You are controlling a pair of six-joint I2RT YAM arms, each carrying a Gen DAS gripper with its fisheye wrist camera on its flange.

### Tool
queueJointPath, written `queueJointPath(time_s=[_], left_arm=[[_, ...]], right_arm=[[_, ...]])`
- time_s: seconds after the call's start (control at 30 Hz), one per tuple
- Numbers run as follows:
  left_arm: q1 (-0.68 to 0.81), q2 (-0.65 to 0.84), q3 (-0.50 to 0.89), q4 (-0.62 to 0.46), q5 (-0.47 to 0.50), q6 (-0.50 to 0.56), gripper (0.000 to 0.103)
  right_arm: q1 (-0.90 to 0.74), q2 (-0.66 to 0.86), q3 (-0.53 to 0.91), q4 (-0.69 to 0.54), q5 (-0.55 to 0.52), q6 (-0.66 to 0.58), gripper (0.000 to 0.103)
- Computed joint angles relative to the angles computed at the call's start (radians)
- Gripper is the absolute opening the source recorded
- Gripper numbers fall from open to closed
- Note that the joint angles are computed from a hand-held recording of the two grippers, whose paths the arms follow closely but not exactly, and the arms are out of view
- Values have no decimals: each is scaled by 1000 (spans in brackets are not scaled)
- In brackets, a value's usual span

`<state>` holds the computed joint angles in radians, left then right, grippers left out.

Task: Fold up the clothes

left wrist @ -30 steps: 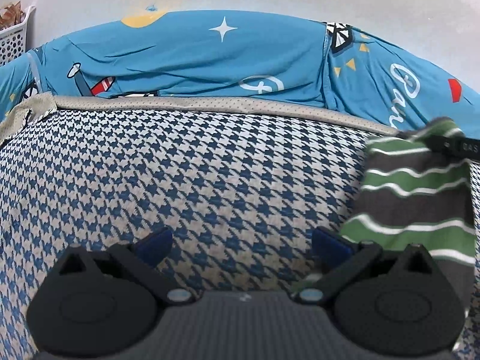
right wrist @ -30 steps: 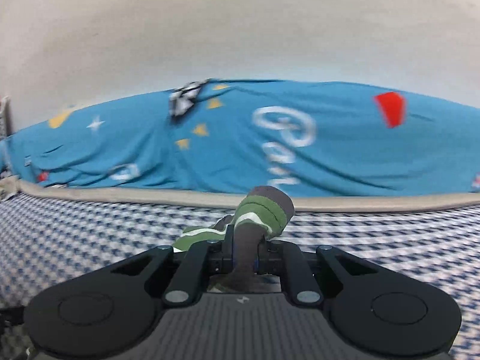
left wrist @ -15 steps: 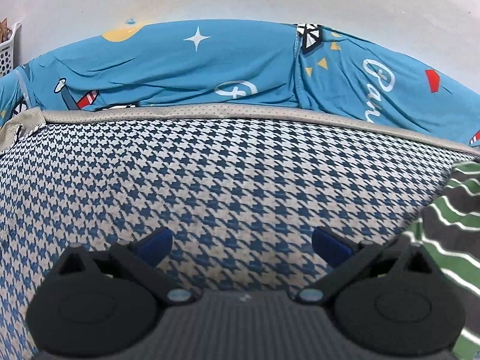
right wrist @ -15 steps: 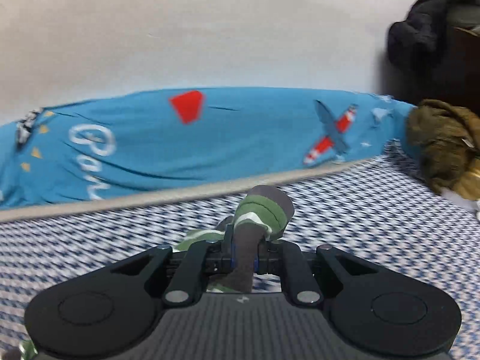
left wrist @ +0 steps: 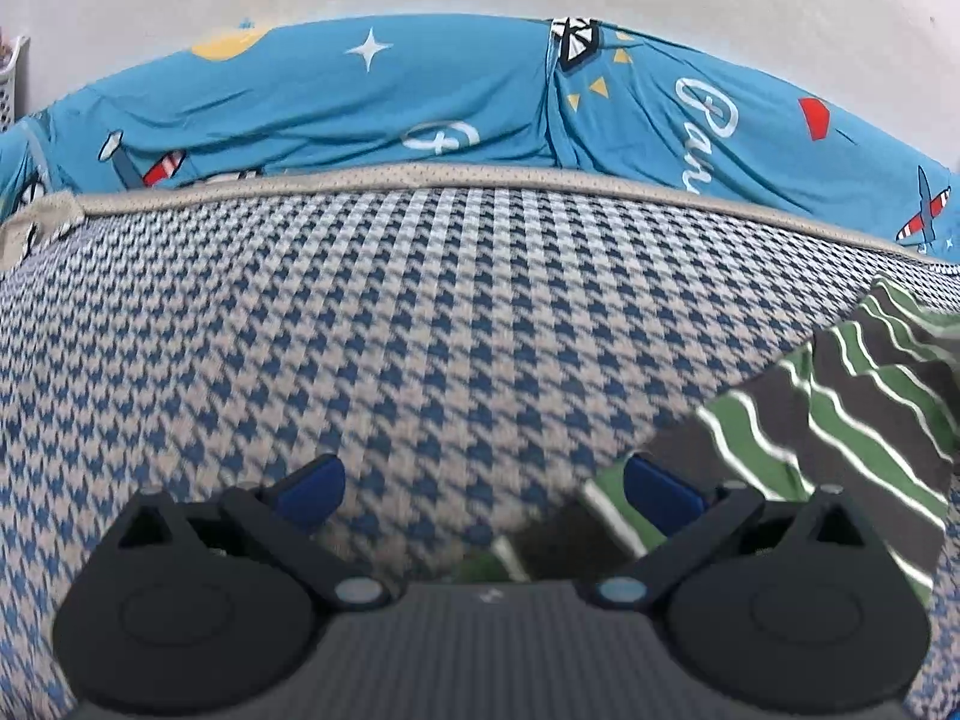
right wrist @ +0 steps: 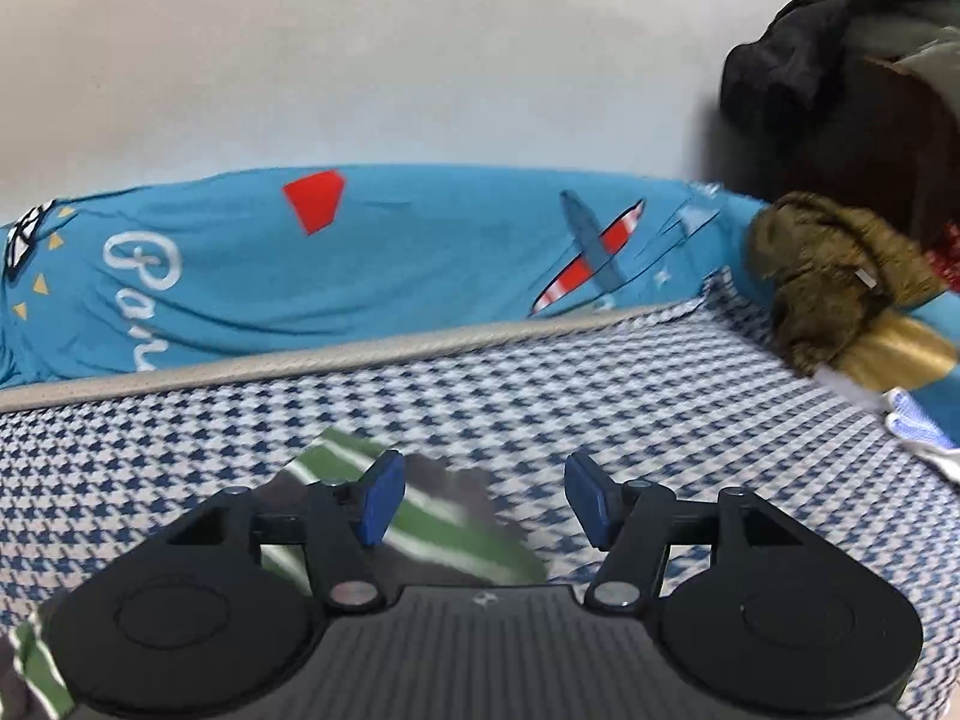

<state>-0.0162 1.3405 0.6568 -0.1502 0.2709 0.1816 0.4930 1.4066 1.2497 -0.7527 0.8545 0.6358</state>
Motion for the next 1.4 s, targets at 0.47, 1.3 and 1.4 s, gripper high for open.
queueJointPath(time_s=[0.47, 1.3, 1.4], left_arm=[[67, -59, -96, -33, 30, -13, 103], [171, -56, -92, -61, 93, -12, 103], [194, -53, -84, -73, 106, -4, 103]], right_arm=[[221, -102, 29, -135, -151, 112, 57], [776, 111, 24, 99, -284, 98, 54], [805, 153, 52, 102, -281, 61, 54]])
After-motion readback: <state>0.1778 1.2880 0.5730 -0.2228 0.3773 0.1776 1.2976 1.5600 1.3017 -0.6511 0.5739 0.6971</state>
